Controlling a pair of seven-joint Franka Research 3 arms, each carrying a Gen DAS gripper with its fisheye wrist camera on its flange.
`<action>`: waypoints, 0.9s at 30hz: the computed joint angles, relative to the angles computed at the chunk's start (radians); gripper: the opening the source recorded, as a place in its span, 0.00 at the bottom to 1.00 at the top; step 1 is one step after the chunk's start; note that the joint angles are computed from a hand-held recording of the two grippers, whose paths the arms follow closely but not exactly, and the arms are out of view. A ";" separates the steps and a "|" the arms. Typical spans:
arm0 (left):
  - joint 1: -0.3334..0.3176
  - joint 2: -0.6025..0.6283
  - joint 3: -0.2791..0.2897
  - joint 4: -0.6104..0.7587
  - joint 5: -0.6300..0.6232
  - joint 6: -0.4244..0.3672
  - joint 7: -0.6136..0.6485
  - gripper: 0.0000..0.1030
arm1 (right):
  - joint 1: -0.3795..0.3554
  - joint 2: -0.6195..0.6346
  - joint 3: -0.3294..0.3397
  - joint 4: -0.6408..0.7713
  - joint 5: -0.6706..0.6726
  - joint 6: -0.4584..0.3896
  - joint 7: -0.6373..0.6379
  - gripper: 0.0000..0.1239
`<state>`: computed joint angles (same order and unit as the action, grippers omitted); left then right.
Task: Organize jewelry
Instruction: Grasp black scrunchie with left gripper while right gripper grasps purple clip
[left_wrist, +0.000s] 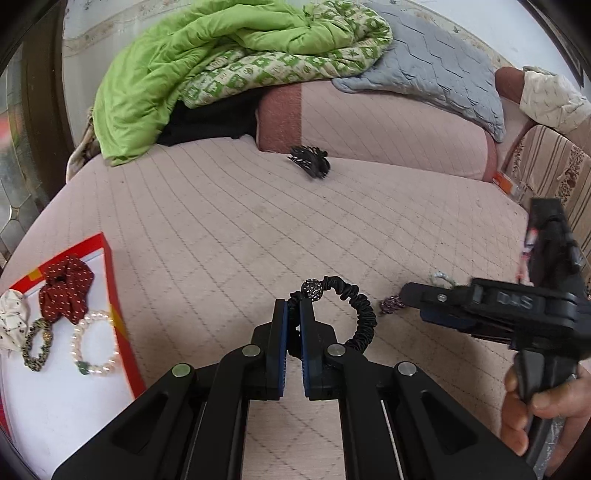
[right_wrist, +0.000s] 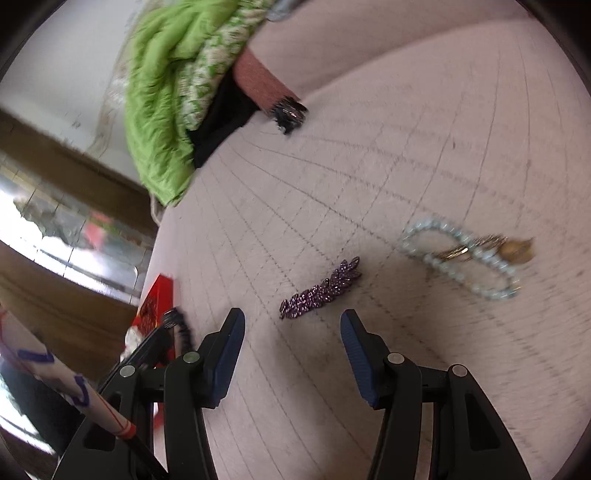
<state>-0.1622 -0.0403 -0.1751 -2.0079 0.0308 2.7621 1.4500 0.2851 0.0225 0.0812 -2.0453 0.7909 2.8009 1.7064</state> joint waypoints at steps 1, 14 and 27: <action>0.002 -0.002 0.002 -0.002 -0.003 0.001 -0.001 0.06 | 0.001 0.015 -0.002 0.013 -0.025 -0.002 0.044 0.48; 0.005 0.004 0.004 0.002 -0.025 -0.016 0.028 0.06 | 0.075 0.127 -0.066 0.216 -0.936 -0.248 0.520 0.11; 0.008 0.016 0.001 0.010 -0.054 -0.013 0.064 0.06 | 0.026 0.020 0.004 0.061 -0.580 0.038 0.176 0.10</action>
<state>-0.1540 -0.0240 -0.1737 -1.9984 -0.0230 2.7492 1.5136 0.3114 0.0422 0.0852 -1.9843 0.2107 2.8387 1.8825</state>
